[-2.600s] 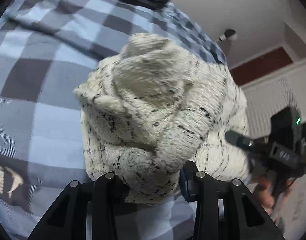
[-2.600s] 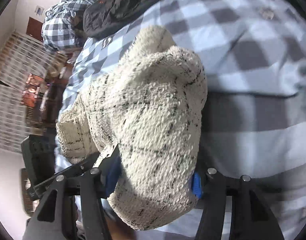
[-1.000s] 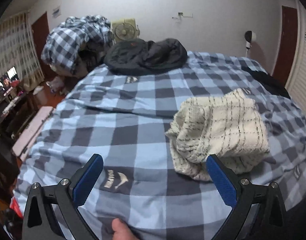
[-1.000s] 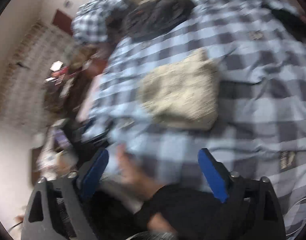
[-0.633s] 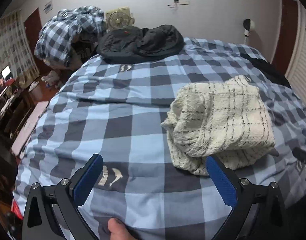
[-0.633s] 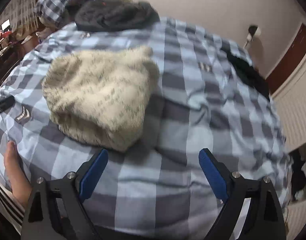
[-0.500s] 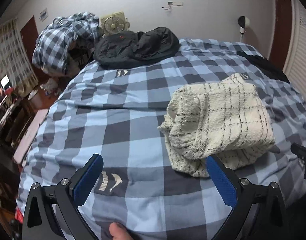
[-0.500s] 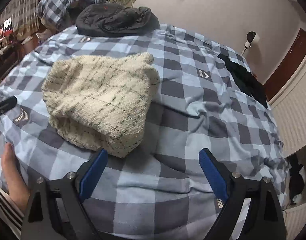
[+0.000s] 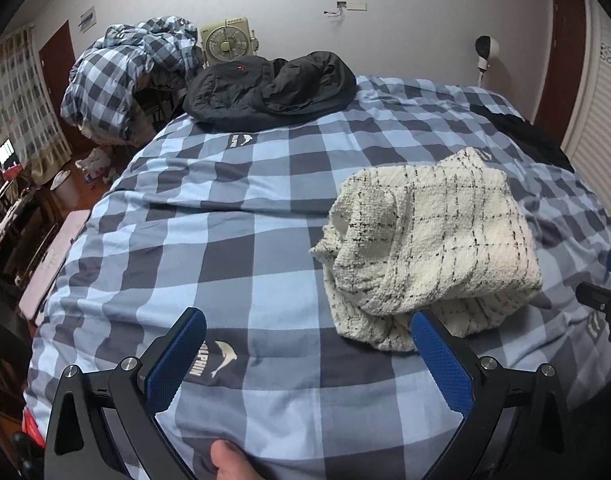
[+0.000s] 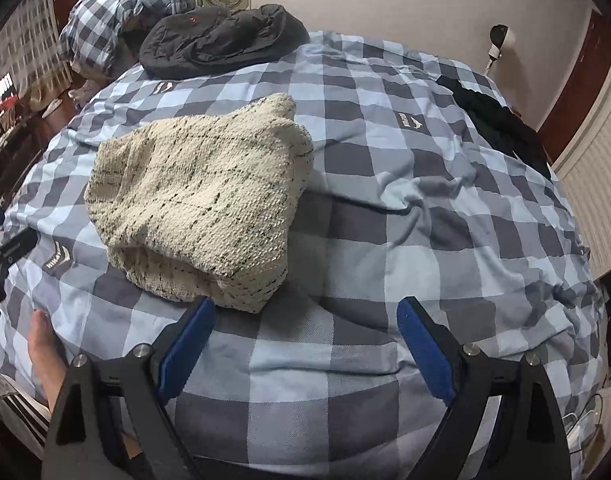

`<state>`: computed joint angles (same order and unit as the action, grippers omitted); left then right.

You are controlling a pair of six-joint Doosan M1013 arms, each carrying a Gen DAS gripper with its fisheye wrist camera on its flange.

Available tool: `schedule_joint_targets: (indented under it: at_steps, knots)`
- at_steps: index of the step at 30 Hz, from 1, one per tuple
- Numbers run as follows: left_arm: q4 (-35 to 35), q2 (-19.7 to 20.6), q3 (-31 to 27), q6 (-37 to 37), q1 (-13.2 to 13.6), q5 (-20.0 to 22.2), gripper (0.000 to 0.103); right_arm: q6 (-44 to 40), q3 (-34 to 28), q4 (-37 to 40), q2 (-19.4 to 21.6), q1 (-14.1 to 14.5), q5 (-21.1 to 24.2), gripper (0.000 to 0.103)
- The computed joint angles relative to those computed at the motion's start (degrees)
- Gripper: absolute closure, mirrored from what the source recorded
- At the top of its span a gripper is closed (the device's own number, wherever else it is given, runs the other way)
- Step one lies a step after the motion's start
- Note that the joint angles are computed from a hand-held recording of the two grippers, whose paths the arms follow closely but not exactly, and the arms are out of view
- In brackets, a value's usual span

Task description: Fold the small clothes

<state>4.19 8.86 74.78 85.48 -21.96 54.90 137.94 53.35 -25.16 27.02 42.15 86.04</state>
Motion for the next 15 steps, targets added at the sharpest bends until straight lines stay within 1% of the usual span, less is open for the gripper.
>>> schedule_joint_targets:
  at_steps: [5,15]
  knots:
    - [-0.58,-0.15,0.27,0.28,0.16,-0.47,0.000,-1.16,-0.44,-0.10,0.20,0.07,0.46,0.013]
    - [-0.31,0.02,-0.05,0.06,0.13,-0.01,0.000,0.53,0.22,0.62,-0.28,-0.34,-0.09,0.013]
